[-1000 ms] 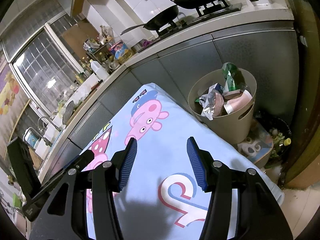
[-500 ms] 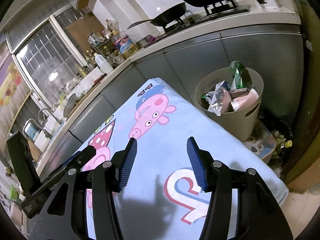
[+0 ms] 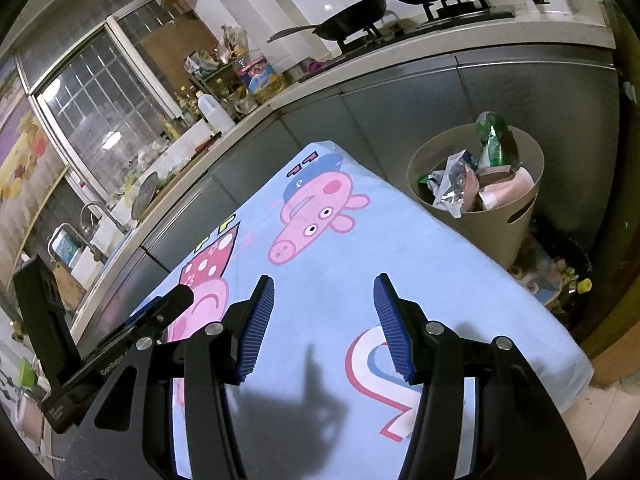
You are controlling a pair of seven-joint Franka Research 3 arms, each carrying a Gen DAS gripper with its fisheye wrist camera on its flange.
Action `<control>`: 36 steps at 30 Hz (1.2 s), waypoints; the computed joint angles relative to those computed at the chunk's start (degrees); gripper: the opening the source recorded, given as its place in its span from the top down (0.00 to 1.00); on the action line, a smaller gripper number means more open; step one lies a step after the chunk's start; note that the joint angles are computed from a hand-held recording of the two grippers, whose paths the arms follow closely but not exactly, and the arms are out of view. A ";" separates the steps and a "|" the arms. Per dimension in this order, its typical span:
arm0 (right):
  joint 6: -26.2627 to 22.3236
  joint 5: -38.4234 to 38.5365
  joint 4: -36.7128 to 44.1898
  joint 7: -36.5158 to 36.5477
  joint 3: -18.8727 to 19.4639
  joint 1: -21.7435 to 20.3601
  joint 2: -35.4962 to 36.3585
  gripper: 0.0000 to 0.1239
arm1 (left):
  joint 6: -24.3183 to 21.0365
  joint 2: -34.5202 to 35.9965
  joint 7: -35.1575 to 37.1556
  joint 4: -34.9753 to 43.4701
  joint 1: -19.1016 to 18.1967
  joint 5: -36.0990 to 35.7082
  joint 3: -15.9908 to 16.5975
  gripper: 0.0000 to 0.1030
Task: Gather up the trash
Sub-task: 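Move both open tools toward the yellow spice box and orange snack bag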
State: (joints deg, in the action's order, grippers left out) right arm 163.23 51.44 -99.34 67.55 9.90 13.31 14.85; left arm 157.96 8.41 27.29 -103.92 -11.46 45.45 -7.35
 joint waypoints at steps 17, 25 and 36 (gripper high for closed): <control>-2.91 0.44 0.97 -2.14 1.38 2.01 0.23 0.58 | -0.64 -8.21 -6.92 -9.92 3.70 3.62 -1.04 0.23; -4.49 1.13 2.13 -3.97 1.38 2.44 0.69 0.58 | -0.38 -10.39 -9.64 -12.77 5.67 4.13 -2.09 0.22; -8.13 0.36 5.33 -4.02 1.30 1.96 3.59 0.58 | 4.45 -9.95 -12.33 -15.16 7.10 -1.96 -1.65 0.22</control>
